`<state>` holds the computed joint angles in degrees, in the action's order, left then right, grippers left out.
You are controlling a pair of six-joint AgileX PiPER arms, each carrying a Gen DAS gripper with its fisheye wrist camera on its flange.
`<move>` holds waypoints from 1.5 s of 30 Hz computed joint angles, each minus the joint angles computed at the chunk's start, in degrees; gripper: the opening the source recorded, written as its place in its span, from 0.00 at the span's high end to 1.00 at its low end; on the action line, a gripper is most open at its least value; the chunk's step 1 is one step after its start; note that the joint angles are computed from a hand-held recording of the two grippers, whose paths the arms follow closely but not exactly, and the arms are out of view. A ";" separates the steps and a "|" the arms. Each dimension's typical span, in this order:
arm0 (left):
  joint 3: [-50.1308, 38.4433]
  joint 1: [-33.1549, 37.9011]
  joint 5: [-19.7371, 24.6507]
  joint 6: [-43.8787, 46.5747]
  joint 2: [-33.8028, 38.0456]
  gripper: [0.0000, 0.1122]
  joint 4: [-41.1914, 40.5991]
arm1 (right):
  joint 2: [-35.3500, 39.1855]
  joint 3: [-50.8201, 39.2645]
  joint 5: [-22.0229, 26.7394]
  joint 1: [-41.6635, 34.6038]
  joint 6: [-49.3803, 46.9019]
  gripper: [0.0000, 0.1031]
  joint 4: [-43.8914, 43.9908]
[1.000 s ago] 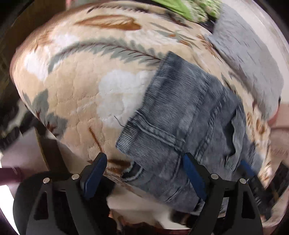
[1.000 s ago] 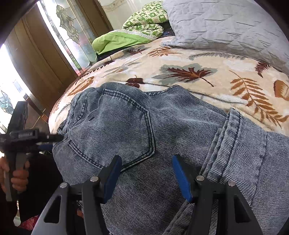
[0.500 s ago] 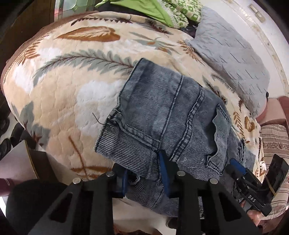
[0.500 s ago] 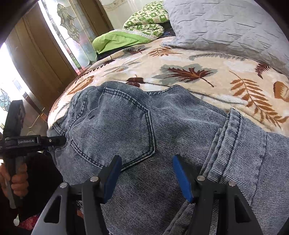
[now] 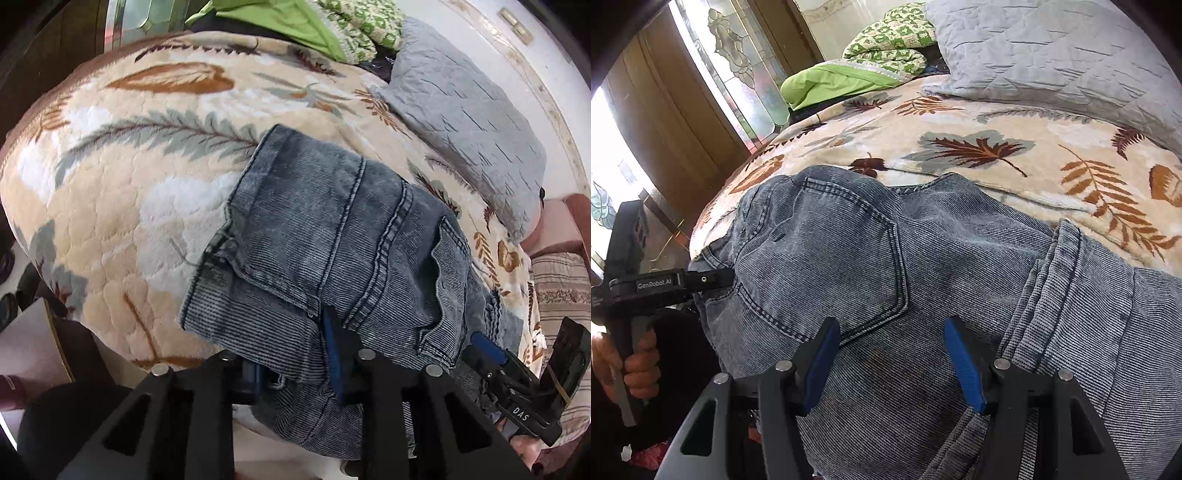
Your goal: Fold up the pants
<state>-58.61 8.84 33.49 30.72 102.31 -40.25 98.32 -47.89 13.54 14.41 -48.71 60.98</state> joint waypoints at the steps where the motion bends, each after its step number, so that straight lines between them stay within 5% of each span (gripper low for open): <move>1: 0.02 -0.37 -0.41 -0.36 -0.25 0.78 0.35 | -0.06 0.06 0.12 -0.09 -0.29 0.39 0.41; 8: 1.61 -1.86 -0.76 2.56 -8.24 0.81 -1.28 | -0.58 0.25 1.20 -1.60 -3.65 0.41 4.75; 11: 0.90 -4.37 -0.03 3.13 -12.93 0.82 -1.42 | -2.80 2.06 0.13 -3.26 -11.05 0.41 13.29; 15: -1.34 -9.57 0.98 1.35 -17.14 0.82 0.54 | -7.50 5.91 2.25 -9.97 -25.63 0.40 30.36; 18: -3.93 -14.92 1.78 -1.39 -18.70 0.83 3.18 | -11.88 8.80 2.07 -14.57 -30.21 0.40 35.77; 21: -7.07 -21.41 2.51 -4.01 -18.70 0.83 6.29 | -15.93 11.61 7.08 -22.62 -31.77 0.40 38.26; 31: -19.91 -46.14 3.53 -10.88 -4.71 0.85 14.94 | -24.31 16.92 21.84 -53.48 -24.76 0.40 29.15; 36: -27.11 -45.89 15.06 -8.09 5.88 0.84 7.98 | -21.79 16.62 29.38 -64.92 -22.89 0.39 26.77; 38: -26.71 -43.86 15.58 -4.91 4.19 0.83 4.72 | -20.87 15.90 30.48 -65.63 -21.79 0.38 26.13; 40: -24.76 -41.58 12.74 -0.52 0.20 0.73 2.18 | -21.35 15.32 28.01 -62.63 -21.11 0.38 25.66; 42: -21.56 -39.89 6.68 1.13 -3.89 0.42 2.46 | -22.87 15.39 25.94 -59.75 -21.13 0.38 24.50; 45: -19.84 -39.10 -0.58 -6.02 -5.60 0.39 12.92 | -24.56 16.13 21.43 -52.68 -23.03 0.38 25.66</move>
